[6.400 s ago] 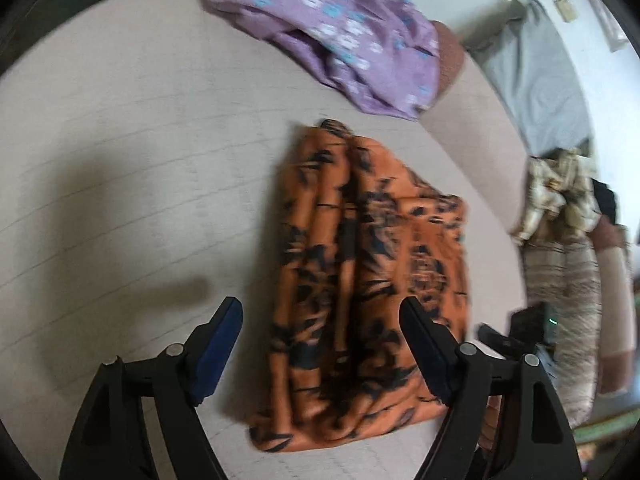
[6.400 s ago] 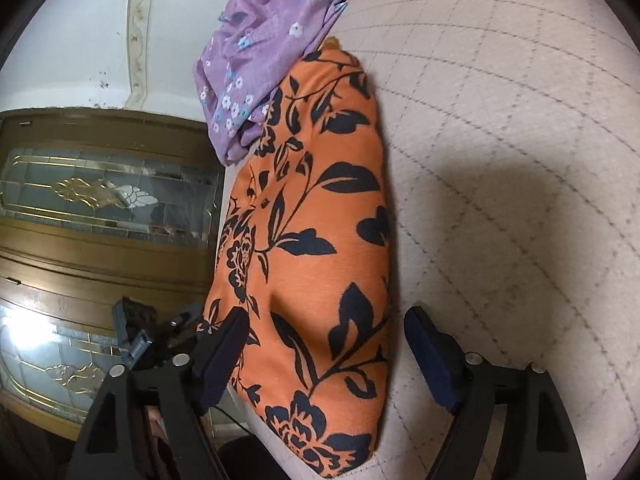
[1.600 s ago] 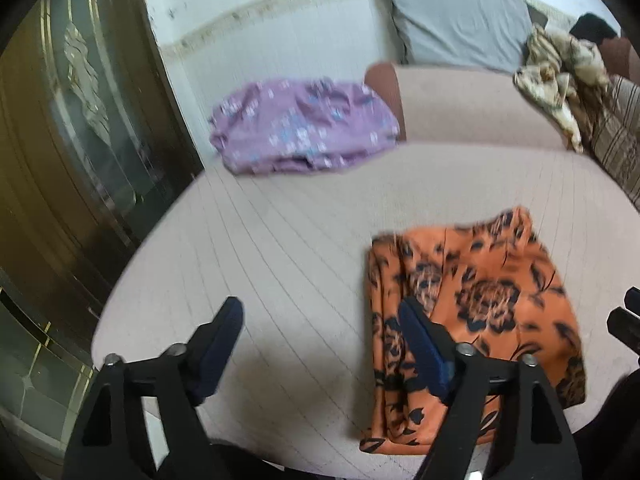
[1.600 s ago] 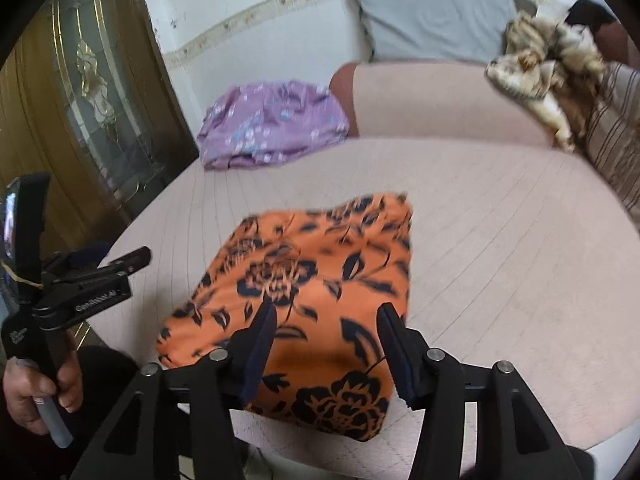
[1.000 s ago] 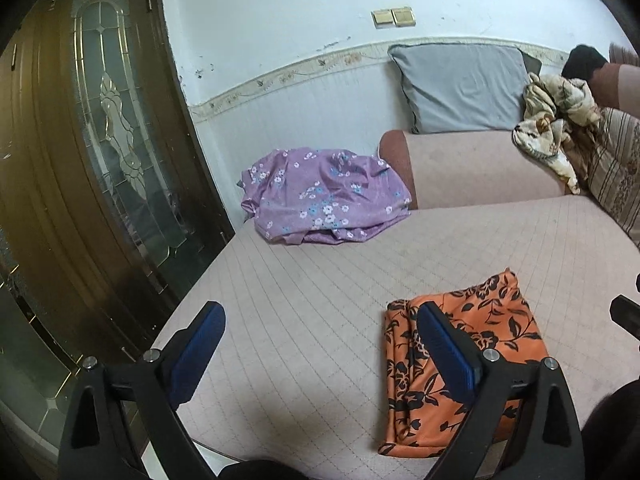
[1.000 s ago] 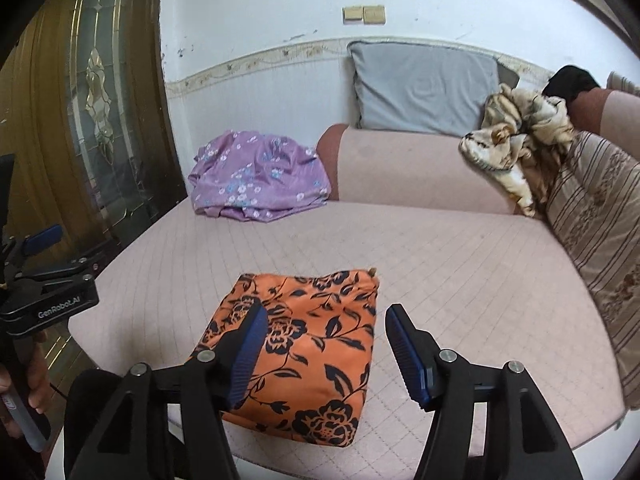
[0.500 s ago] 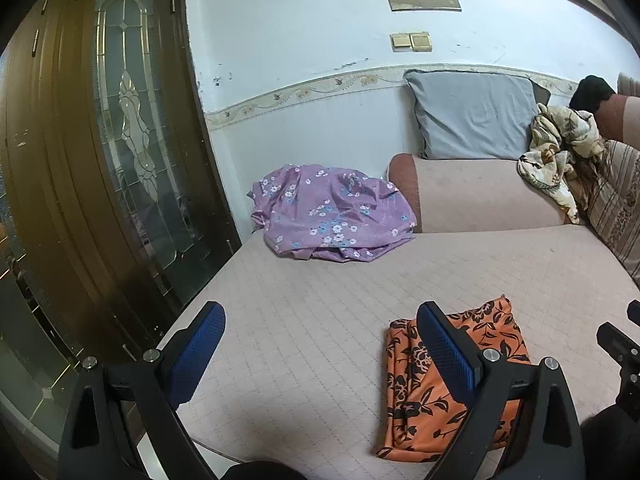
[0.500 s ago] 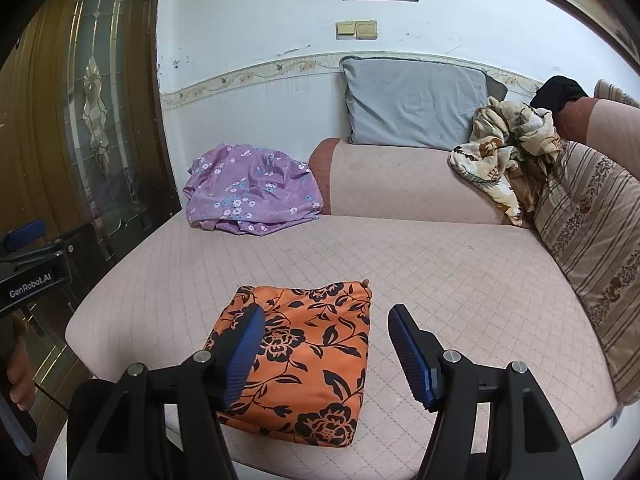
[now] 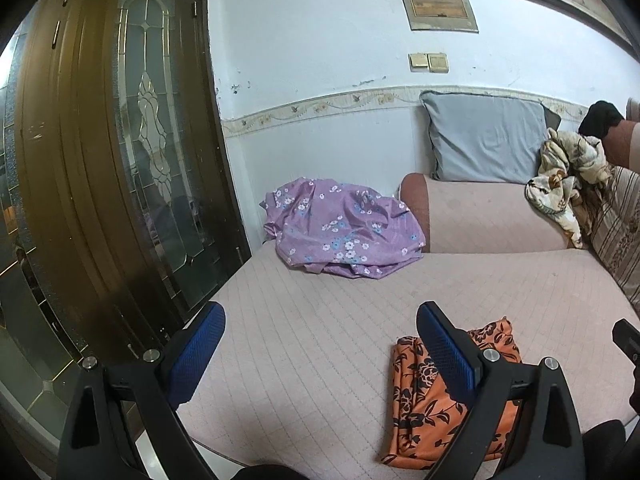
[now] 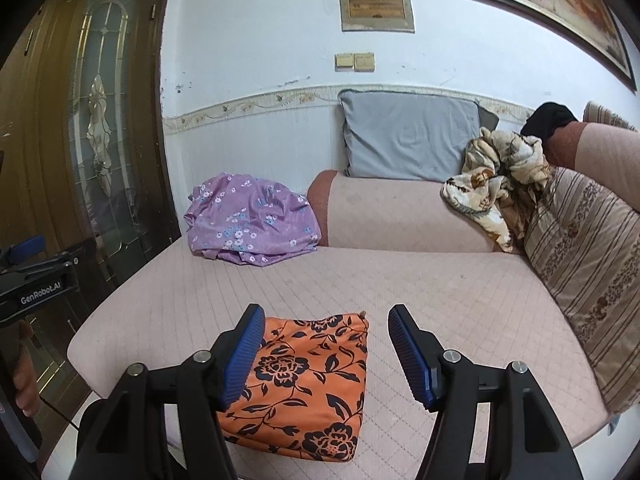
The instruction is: Fold small clothes
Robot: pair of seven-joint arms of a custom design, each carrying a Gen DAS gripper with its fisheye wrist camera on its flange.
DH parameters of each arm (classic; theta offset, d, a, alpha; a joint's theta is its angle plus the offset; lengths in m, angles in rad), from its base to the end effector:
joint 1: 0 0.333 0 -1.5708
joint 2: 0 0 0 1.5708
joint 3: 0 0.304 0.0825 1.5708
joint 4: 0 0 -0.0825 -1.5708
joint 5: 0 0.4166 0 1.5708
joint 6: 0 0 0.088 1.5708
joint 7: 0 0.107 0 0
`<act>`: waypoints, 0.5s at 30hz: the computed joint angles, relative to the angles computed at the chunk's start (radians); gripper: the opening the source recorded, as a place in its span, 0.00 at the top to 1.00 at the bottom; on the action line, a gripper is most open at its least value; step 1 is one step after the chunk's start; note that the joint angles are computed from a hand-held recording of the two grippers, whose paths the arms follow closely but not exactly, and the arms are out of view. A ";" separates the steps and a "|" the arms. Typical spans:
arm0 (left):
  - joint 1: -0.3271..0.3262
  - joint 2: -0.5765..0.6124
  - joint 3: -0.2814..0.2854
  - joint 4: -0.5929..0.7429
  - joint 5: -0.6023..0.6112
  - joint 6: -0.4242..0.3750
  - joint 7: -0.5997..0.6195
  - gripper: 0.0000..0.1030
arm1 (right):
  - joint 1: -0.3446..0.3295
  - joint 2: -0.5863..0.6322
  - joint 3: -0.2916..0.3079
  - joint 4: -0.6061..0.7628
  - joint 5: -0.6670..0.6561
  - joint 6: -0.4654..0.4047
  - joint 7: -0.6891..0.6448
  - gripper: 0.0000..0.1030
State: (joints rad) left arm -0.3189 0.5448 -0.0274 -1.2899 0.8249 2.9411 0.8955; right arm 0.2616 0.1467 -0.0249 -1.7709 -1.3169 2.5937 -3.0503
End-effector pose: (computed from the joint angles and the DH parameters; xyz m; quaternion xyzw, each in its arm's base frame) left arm 0.7210 -0.3046 0.5326 -0.4689 0.6886 -0.3917 0.3906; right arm 0.6531 0.1777 0.5156 -0.4407 0.7151 -0.4261 0.3358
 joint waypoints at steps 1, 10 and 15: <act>-0.002 -0.008 0.005 -0.008 0.004 0.005 -0.009 0.06 | 0.004 -0.003 0.001 0.000 -0.008 -0.006 0.003 0.34; -0.024 -0.072 0.065 -0.064 0.115 0.063 -0.160 0.06 | 0.025 -0.049 0.024 -0.016 -0.120 -0.083 0.077 0.26; -0.033 -0.095 0.086 -0.073 0.200 0.069 -0.256 0.06 | 0.029 -0.058 0.040 -0.015 -0.152 -0.113 0.085 0.24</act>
State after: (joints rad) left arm -0.3519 0.4493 0.0582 -1.3628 1.0251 3.0097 0.6397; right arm 0.2907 0.0884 0.0150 -1.7854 -1.4684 2.4811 -2.9653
